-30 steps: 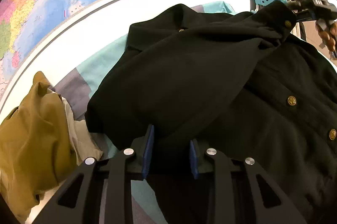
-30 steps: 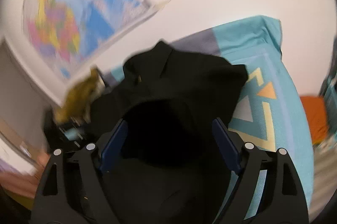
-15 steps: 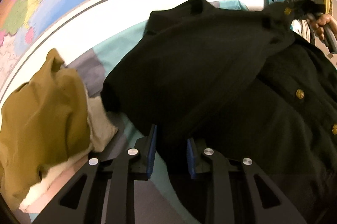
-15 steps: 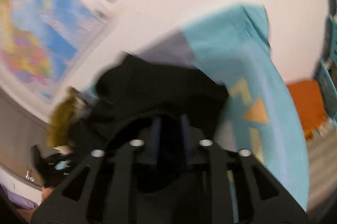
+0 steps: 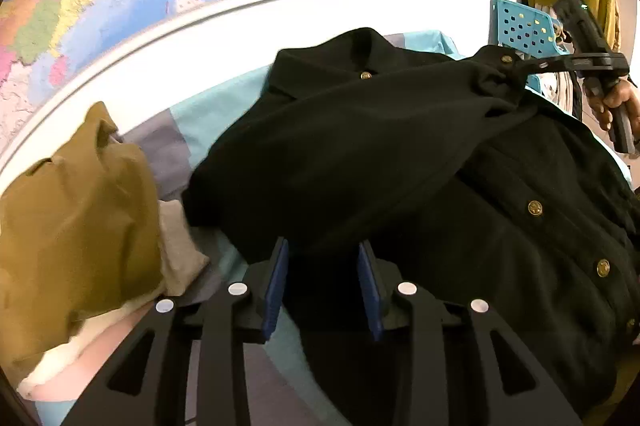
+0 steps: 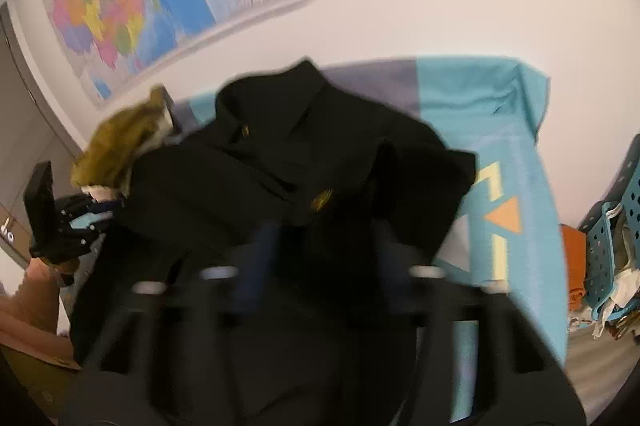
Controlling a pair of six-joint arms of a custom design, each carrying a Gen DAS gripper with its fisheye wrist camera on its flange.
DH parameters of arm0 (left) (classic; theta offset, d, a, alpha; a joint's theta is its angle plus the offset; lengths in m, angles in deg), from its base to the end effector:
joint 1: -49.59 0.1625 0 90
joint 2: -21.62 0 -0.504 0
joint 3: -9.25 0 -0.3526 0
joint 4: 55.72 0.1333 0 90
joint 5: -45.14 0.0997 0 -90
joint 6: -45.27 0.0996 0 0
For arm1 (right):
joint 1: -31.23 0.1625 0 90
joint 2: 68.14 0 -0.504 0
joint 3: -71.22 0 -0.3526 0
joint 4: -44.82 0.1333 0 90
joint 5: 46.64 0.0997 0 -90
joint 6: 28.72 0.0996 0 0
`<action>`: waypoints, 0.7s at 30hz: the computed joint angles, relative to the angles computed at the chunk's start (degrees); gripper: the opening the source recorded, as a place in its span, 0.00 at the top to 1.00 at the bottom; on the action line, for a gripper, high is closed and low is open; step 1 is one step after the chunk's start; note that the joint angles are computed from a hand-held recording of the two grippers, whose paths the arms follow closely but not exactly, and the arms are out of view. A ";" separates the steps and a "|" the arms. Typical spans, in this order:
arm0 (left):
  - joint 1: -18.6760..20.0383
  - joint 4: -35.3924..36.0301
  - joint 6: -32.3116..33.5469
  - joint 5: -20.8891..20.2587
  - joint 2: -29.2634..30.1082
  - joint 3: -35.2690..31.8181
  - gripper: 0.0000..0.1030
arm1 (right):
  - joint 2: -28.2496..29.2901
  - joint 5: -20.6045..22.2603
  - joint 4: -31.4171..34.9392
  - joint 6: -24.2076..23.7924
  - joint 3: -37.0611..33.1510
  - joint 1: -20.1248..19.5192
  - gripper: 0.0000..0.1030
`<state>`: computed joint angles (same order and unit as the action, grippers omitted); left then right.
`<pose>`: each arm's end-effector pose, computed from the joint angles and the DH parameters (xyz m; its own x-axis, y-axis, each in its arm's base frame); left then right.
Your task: Fold large clothes
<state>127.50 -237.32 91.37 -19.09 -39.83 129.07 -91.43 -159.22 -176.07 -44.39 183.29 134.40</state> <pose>0.0557 -0.5829 0.2846 -0.5190 0.5586 -0.6470 0.7919 0.5991 -0.1179 0.2306 -0.5685 0.0079 -0.8765 -0.1563 0.4554 -0.4214 0.7064 -0.5687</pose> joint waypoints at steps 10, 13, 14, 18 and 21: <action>0.21 -1.72 -3.41 6.29 2.39 -0.46 0.63 | 0.40 -5.97 2.02 7.50 -3.66 -1.24 0.62; 0.39 -1.67 -4.77 4.84 0.89 0.66 0.63 | 0.72 -5.84 -8.30 5.82 -0.23 0.04 0.54; 0.47 -1.95 -4.87 3.99 0.32 1.18 0.63 | 0.74 -5.46 -10.92 5.11 1.02 0.53 0.54; 0.49 -2.41 -4.76 -0.59 -1.89 3.67 0.54 | 0.90 -1.48 -10.96 0.35 4.41 2.66 0.54; 0.11 -3.15 -4.76 -0.58 -1.47 4.73 0.51 | 2.33 -3.01 -5.13 -1.57 2.70 3.37 0.51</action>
<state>127.61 -240.47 86.60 -19.67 -41.30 133.80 -89.11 -162.23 -181.20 -45.97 185.99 137.77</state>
